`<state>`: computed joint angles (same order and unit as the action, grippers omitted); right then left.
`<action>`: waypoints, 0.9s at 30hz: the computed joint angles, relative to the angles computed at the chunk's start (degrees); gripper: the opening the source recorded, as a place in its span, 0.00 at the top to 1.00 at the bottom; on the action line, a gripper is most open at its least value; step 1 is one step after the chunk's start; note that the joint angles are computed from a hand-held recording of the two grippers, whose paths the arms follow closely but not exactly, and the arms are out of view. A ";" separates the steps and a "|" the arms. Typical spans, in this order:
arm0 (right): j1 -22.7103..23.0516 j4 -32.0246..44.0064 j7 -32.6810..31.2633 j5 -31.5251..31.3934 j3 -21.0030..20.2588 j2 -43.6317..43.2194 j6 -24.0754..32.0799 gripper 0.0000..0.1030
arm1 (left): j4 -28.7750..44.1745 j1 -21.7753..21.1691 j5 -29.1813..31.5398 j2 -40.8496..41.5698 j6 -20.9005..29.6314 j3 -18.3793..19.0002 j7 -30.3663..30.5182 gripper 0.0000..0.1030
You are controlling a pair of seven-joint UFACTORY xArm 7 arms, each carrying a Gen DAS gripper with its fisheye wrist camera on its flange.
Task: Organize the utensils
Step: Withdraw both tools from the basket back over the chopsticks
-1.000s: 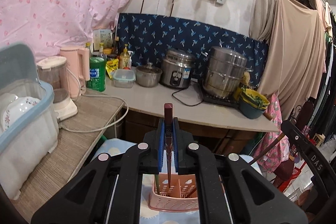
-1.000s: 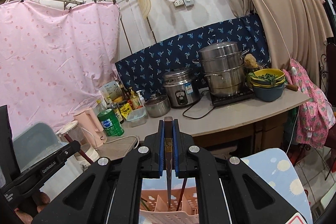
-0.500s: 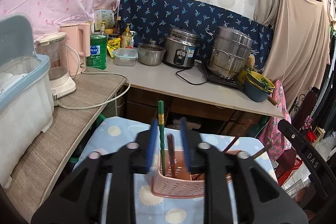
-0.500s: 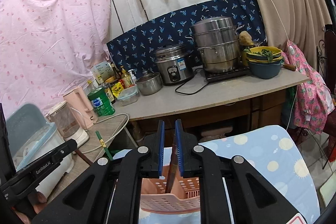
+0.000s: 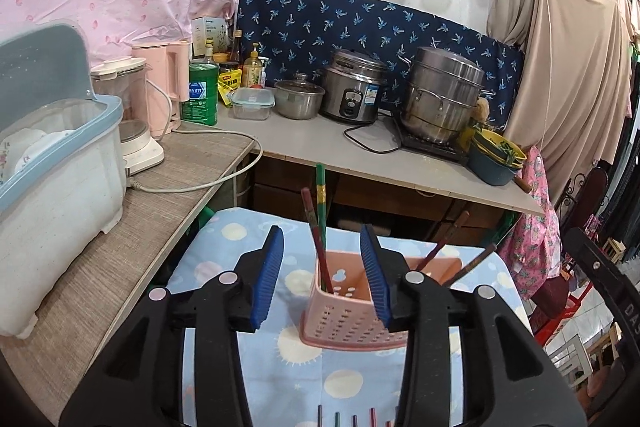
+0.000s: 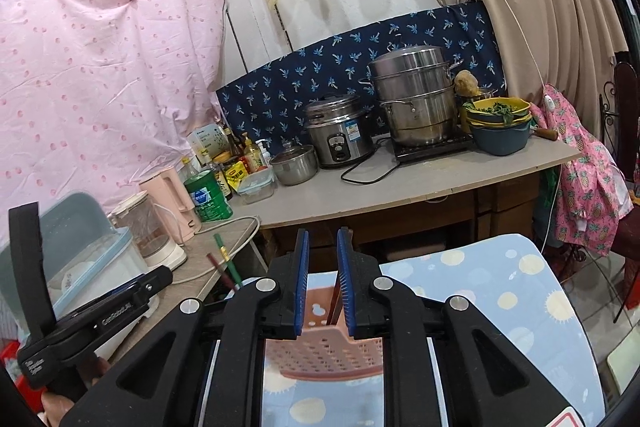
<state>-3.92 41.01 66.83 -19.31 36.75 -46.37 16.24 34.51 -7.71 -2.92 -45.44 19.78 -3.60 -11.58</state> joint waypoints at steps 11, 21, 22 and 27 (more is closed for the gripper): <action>15.11 -10.39 2.82 5.32 -0.44 -10.98 9.21 0.80 | -11.86 -2.43 -1.22 -17.40 9.76 0.49 1.28 0.62; 28.65 -16.91 9.37 8.75 2.63 -16.51 20.82 0.80 | -23.29 -5.19 -0.05 -40.19 24.41 -3.90 -1.32 0.54; 29.97 -17.28 10.29 9.06 3.18 -16.68 22.18 0.80 | -24.24 -5.78 0.02 -42.53 26.23 -4.47 -1.67 0.54; 35.71 -18.71 14.20 9.55 5.09 -15.85 26.44 0.80 | -28.53 -9.82 0.27 -53.84 36.06 -7.60 -3.18 0.54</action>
